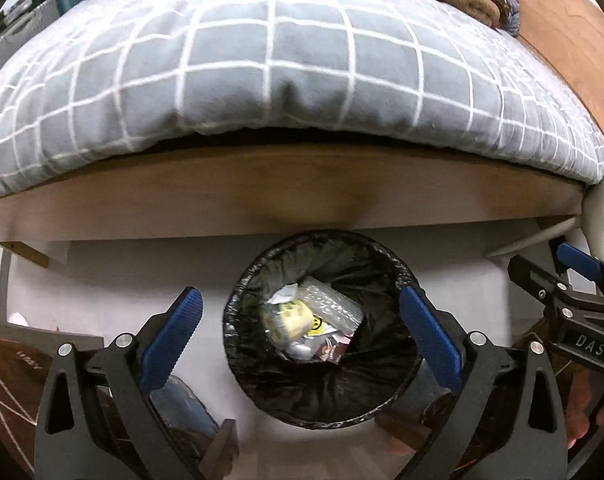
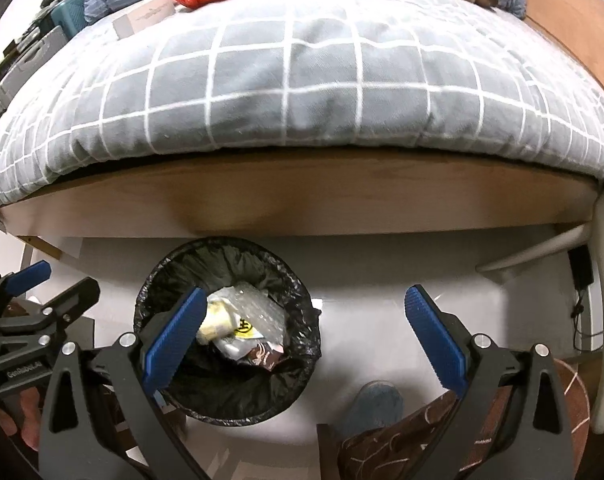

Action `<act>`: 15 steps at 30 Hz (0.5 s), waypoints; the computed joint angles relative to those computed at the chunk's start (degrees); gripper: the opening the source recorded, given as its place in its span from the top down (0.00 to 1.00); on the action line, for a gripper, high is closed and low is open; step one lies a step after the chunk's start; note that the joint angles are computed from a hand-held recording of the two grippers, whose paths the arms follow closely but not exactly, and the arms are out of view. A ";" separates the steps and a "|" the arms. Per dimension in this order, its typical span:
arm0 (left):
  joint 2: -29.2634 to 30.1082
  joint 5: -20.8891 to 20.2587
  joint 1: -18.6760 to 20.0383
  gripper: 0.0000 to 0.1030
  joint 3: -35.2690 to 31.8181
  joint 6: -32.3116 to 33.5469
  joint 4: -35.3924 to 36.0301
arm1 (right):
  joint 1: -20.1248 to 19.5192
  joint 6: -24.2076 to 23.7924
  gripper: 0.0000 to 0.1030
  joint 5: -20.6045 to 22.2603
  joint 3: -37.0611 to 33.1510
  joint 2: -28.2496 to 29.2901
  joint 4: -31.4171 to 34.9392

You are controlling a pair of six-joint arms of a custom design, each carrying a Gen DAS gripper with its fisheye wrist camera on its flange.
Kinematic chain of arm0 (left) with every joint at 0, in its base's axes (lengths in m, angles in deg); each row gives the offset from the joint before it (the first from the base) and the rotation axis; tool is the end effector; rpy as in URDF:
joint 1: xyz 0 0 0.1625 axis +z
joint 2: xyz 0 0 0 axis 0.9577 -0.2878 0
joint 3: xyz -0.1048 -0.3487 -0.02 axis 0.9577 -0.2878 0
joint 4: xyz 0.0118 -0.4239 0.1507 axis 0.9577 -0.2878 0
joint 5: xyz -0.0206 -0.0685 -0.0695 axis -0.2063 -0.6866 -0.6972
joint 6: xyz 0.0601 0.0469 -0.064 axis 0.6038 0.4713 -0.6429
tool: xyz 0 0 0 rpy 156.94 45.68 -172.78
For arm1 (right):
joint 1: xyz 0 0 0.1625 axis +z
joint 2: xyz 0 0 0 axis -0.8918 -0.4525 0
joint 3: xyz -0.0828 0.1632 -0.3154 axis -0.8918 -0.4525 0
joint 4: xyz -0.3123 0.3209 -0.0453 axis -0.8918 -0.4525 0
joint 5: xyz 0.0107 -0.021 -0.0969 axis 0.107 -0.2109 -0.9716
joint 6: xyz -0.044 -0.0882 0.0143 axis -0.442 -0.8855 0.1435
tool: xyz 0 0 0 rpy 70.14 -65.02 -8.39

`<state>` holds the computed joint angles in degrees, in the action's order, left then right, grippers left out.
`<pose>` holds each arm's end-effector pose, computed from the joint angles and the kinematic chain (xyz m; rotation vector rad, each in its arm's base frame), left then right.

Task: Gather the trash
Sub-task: 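Raise both tools back toward the white box and red bag on the bed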

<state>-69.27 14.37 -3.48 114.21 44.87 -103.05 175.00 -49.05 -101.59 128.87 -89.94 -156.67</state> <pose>-0.0400 -0.6821 0.2690 0.3262 2.4274 -0.4508 0.3271 -0.6577 0.0021 0.1848 -2.3120 0.5343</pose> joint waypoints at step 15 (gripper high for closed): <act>-0.40 2.73 -0.69 0.06 -5.73 3.88 -1.81 | 2.43 -6.31 0.07 0.03 -10.45 4.01 0.25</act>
<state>-69.66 17.10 -4.17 108.48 48.75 -104.86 177.43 -55.36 -101.56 118.41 -85.92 -156.42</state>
